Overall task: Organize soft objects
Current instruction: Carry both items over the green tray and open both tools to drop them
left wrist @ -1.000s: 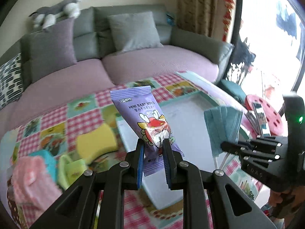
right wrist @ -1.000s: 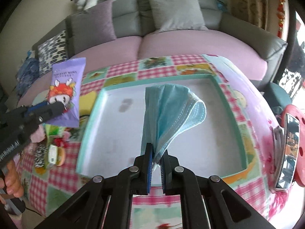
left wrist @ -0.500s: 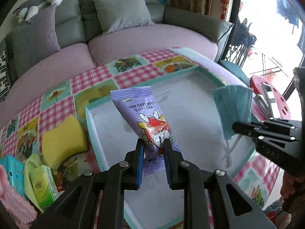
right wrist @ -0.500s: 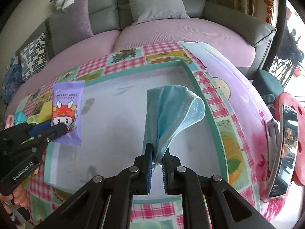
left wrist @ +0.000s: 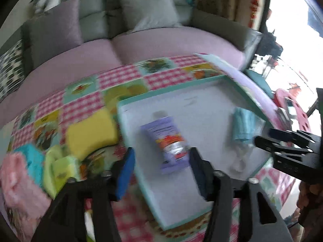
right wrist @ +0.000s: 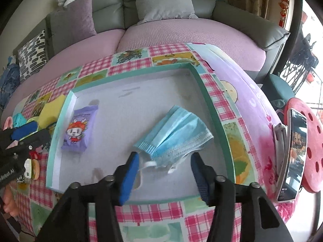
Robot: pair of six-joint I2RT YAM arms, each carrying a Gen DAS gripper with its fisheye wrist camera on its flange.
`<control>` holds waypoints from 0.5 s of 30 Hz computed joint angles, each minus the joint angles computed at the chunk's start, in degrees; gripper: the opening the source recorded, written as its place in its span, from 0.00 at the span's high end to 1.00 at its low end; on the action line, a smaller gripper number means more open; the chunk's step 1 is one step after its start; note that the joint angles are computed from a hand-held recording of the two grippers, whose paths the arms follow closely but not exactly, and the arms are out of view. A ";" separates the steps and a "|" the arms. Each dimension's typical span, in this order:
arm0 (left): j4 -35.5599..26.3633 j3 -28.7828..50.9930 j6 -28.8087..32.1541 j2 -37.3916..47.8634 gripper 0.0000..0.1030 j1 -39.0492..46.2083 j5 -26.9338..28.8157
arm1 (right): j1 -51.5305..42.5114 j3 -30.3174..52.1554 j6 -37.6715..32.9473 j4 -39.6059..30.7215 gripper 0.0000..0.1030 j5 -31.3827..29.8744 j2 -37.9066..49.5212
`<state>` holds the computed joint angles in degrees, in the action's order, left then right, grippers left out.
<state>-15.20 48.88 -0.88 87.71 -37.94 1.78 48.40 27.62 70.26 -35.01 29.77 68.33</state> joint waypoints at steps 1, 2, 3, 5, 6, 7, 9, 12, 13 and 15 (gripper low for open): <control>-0.14 -1.28 -0.78 -1.34 0.34 1.49 -0.43 | 0.36 0.18 0.06 -0.09 0.38 -0.09 0.15; -0.21 -2.40 -1.23 -2.46 0.32 2.88 -0.27 | 1.12 0.55 0.68 -0.53 0.36 -0.12 0.53; -0.10 -3.20 -1.49 -3.09 0.29 3.78 -0.16 | 1.91 1.01 1.35 -0.85 0.31 -0.12 1.15; 0.12 -6.08 -1.90 -5.94 0.28 7.15 0.25 | 3.53 1.70 2.95 -0.97 0.26 0.14 2.21; 0.06 -6.99 -1.79 -7.01 0.28 8.28 0.42 | 4.43 2.07 3.70 -0.78 0.22 0.11 2.82; 0.55 -8.28 -1.83 -8.22 0.27 9.82 0.40 | 5.12 2.41 4.20 -0.66 0.17 0.11 3.39; 0.46 -10.17 -1.50 -10.47 0.18 13.18 1.28 | 6.93 3.52 5.23 -0.38 0.12 0.26 5.28; 0.06 -13.19 0.25 -14.84 0.11 18.56 3.29 | 9.44 5.94 6.52 -0.49 0.00 0.80 8.60; -0.20 -14.04 1.09 -16.16 0.11 20.17 3.63 | 10.12 6.75 6.81 -0.59 0.00 1.05 9.55; -1.26 -15.47 3.21 -18.74 0.11 24.00 4.92 | 11.78 8.55 7.43 -0.98 0.00 1.95 11.36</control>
<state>-16.46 33.41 2.33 68.96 -13.94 6.70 60.18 36.17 77.70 -35.99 31.73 79.69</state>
